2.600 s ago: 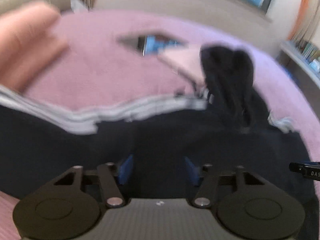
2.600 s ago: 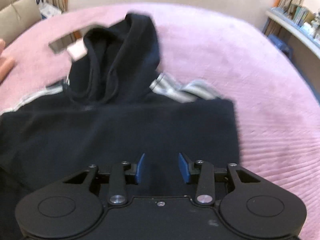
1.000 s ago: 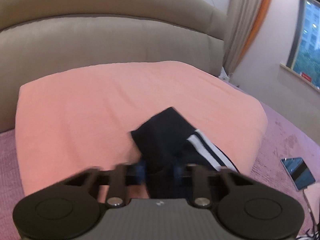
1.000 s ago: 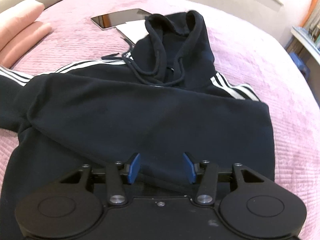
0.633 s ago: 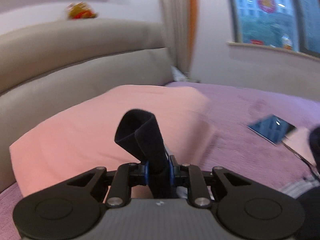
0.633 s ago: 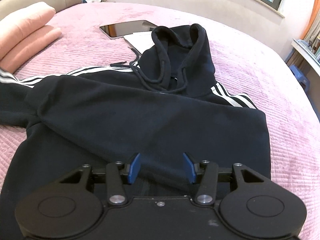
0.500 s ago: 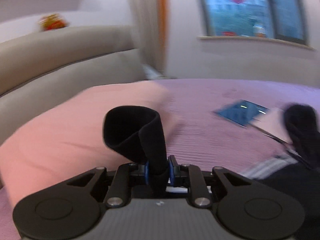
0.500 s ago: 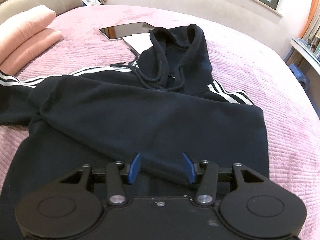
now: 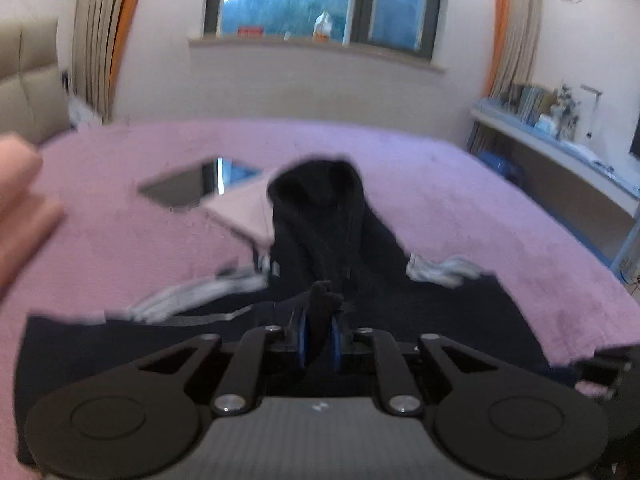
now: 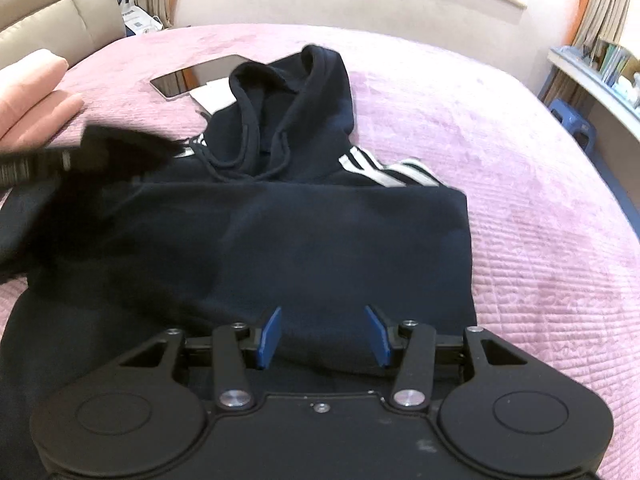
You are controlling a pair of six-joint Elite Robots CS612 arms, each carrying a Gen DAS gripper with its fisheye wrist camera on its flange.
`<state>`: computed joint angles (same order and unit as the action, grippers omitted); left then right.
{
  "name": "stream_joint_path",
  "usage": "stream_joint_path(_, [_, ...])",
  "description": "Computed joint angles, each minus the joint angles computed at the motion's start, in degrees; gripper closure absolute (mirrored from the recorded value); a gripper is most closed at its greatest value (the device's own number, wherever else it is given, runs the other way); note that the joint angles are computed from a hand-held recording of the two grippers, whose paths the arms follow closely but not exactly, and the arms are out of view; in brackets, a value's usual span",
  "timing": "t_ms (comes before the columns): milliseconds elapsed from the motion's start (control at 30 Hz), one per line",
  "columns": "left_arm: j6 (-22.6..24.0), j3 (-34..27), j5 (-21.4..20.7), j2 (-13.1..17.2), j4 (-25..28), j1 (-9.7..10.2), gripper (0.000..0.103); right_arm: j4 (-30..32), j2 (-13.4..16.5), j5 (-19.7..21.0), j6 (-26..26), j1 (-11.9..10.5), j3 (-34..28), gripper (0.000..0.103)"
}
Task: Fold large clothes
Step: 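Lay the sleeve across the hoodie body with the left tool and release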
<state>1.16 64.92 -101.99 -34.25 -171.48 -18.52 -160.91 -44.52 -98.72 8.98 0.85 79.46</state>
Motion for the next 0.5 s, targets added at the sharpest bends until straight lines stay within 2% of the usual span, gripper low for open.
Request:
stream_joint_path(33, [-0.04, 0.23, 0.11, 0.08, 1.4, -0.05, 0.069, 0.02, 0.13, 0.59, 0.09, -0.13, -0.03, 0.046])
stream_joint_path(67, [0.11, 0.46, 0.69, 0.11, 3.18, 0.0, 0.059, 0.16, 0.3, 1.21, 0.15, -0.24, -0.13, 0.046])
stream_joint_path(100, [0.15, 1.13, 1.71, -0.09, 3.86, 0.08, 0.038, 0.45, 0.51, 1.96, 0.34, -0.35, -0.35, 0.046])
stream_joint_path(133, [0.15, 1.76, 2.77, -0.21, 4.24, 0.28, 0.022, 0.77, 0.7, 2.75, 0.62, -0.46, -0.6, 0.046])
stream_joint_path(267, [1.16, 3.17, 6.14, -0.79, 5.54, 1.28, 0.019, 1.24, 1.51, 8.12, 1.59, -0.83, -2.05, 0.043])
stream_joint_path(333, [1.42, 3.41, 7.86, -1.38, 7.08, 2.1, 0.018, 1.3, 2.23, 11.59, 2.53, -0.93, -3.46, 0.031])
stream_joint_path(500, [0.77, 5.55, 9.2, -3.18, 8.87, 3.69, 0.018, 3.08, 5.75, 20.64, 3.38, -0.65, -9.4, 0.03])
